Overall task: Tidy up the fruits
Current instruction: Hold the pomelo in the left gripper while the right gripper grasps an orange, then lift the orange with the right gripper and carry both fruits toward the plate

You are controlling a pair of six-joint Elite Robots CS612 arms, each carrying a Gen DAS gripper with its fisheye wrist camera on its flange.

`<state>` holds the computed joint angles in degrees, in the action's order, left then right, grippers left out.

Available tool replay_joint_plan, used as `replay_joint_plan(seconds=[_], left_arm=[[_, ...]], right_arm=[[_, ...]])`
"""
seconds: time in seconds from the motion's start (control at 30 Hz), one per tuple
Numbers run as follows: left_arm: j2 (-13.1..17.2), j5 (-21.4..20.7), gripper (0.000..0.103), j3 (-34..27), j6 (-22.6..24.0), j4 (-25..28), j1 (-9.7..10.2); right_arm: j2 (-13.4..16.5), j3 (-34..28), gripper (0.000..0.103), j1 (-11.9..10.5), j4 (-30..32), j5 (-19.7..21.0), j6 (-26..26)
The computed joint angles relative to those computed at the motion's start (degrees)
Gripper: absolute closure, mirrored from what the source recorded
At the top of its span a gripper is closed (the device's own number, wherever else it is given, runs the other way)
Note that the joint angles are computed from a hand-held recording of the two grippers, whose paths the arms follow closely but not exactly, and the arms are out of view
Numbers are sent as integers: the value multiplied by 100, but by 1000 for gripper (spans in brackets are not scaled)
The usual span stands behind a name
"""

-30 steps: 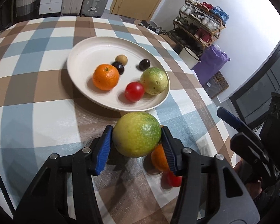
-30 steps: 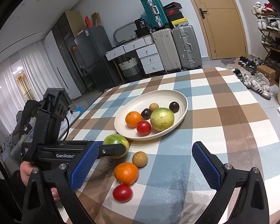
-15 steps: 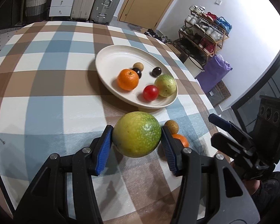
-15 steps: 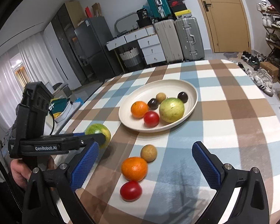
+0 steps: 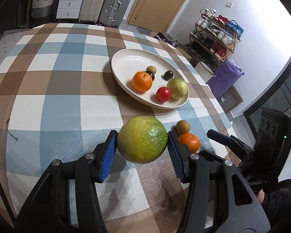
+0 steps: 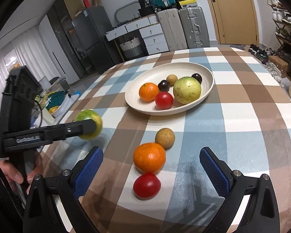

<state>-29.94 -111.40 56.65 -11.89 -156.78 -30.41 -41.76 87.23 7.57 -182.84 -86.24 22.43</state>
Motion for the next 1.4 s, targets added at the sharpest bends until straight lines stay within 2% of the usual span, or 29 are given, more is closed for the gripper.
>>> replay_joint_plan(seconds=[0.17,0.3,0.5,0.57,0.6,0.63,0.8,1.0,1.1,1.4], left_arm=[[-74,21,54,154,-59,-141,29],[-126,16,54,257,-90,-216,49],[-200,20,54,408,-134,-356,83],[-212,23,54,438,-147,-396,95],[-224,26,54,464,-158,-418,99],[-232,20,54,483,-172,-436,105],[-263,10,54,550,-188,-493,122],[-303,7,54,639,-213,-578,140],[-327,-18,54,680,-226,-597,145],[-349,-21,54,709,-241,-641,132]], right_arm=[[38,-84,5,20,165,41,8],[56,-149,16,32,301,68,-18],[61,-195,25,46,447,25,0],[62,-204,31,54,461,10,-38],[64,-206,44,54,461,36,-57],[64,-221,51,67,515,-24,-92],[63,-216,62,49,583,-37,7],[55,-161,63,15,494,58,90],[41,-144,64,-14,487,271,141],[-41,-31,64,7,168,172,112]])
